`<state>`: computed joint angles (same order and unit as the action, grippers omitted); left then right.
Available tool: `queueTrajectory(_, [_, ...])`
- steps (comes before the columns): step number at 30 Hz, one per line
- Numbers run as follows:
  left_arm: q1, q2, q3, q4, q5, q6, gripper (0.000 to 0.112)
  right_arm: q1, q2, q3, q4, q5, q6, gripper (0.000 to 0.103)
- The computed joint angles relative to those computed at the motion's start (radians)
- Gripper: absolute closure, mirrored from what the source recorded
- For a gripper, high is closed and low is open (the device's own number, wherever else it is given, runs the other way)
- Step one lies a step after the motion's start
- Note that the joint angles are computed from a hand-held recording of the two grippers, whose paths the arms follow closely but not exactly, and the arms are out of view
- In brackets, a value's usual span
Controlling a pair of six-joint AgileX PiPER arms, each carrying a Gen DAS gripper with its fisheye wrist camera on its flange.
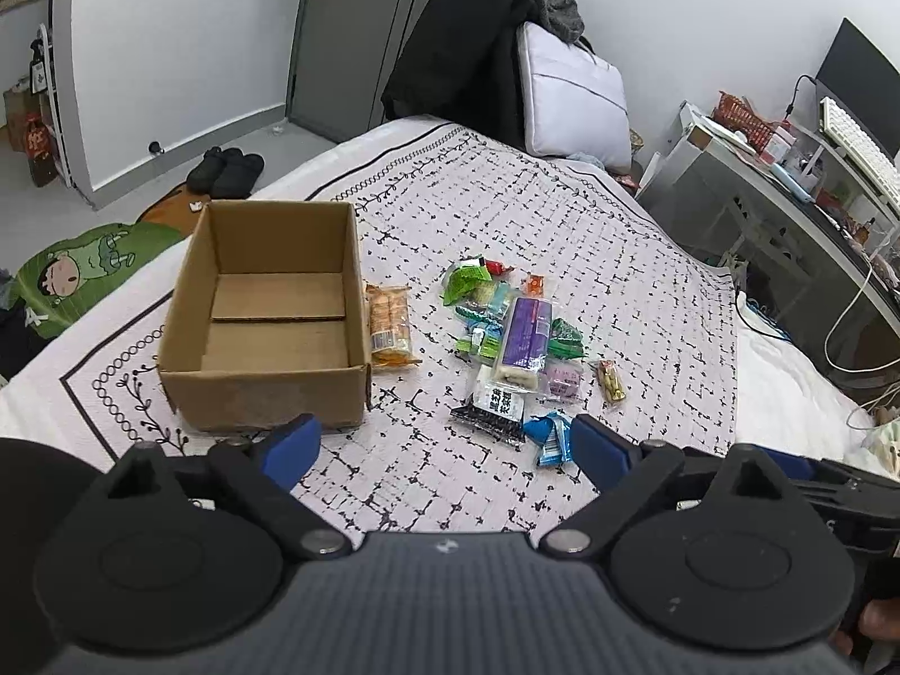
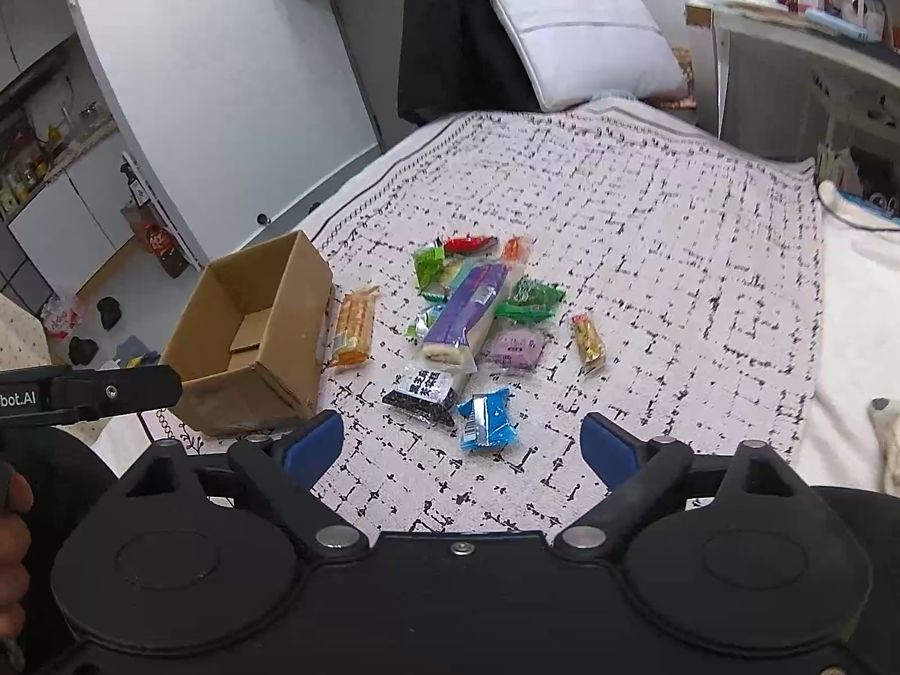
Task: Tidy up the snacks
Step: 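Lower the left tool onto the white pastry pack while the right tool reaches the blue candy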
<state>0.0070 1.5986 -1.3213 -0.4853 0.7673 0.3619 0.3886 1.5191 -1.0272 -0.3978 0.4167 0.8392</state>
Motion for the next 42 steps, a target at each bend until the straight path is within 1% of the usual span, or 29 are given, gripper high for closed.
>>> queueTrajectory(2, [-0.018,0.019,-0.011,0.023,-0.013,-0.028,0.02,-0.022,0.025,-0.015,0.065,-0.011,-0.068,0.016])
queueTrajectory(4, [-0.031,0.042,-0.029,0.038,-0.01,-0.049,0.022,-0.045,0.048,-0.03,0.136,-0.02,-0.14,0.02])
queueTrajectory(6, [-0.048,0.069,-0.052,0.056,-0.011,-0.079,0.025,-0.068,0.071,-0.047,0.208,-0.023,-0.211,0.021])
queueTrajectory(11, [-0.089,0.122,-0.09,0.112,-0.032,-0.141,0.032,-0.114,0.117,-0.069,0.348,-0.038,-0.344,0.022])
queueTrajectory(13, [-0.1,0.147,-0.112,0.123,-0.029,-0.154,0.035,-0.129,0.136,-0.076,0.405,-0.045,-0.403,0.022])
queueTrajectory(17, [-0.122,0.197,-0.151,0.138,-0.021,-0.172,0.038,-0.148,0.173,-0.09,0.469,-0.047,-0.463,0.023])
queueTrajectory(21, [-0.144,0.253,-0.2,0.158,-0.006,-0.192,0.042,-0.183,0.223,-0.113,0.646,-0.042,-0.616,0.028])
queueTrajectory(25, [-0.166,0.323,-0.269,0.186,0.022,-0.224,0.044,-0.201,0.268,-0.142,0.723,-0.034,-0.684,0.031])
queueTrajectory(30, [-0.188,0.405,-0.363,0.21,0.065,-0.254,0.044,-0.22,0.329,-0.187,0.78,-0.016,-0.734,0.035])
queueTrajectory(36, [-0.212,0.516,-0.497,0.238,0.125,-0.296,0.044,-0.214,0.396,-0.248,0.748,0.002,-0.722,0.036])
queueTrajectory(38, [-0.219,0.552,-0.542,0.245,0.145,-0.307,0.044,-0.209,0.422,-0.275,0.726,0.018,-0.71,0.038])
queueTrajectory(40, [-0.224,0.584,-0.581,0.247,0.163,-0.313,0.045,-0.215,0.444,-0.297,0.751,0.034,-0.736,0.042])
queueTrajectory(42, [-0.23,0.619,-0.627,0.255,0.189,-0.32,0.045,-0.225,0.462,-0.312,0.785,0.047,-0.764,0.044])
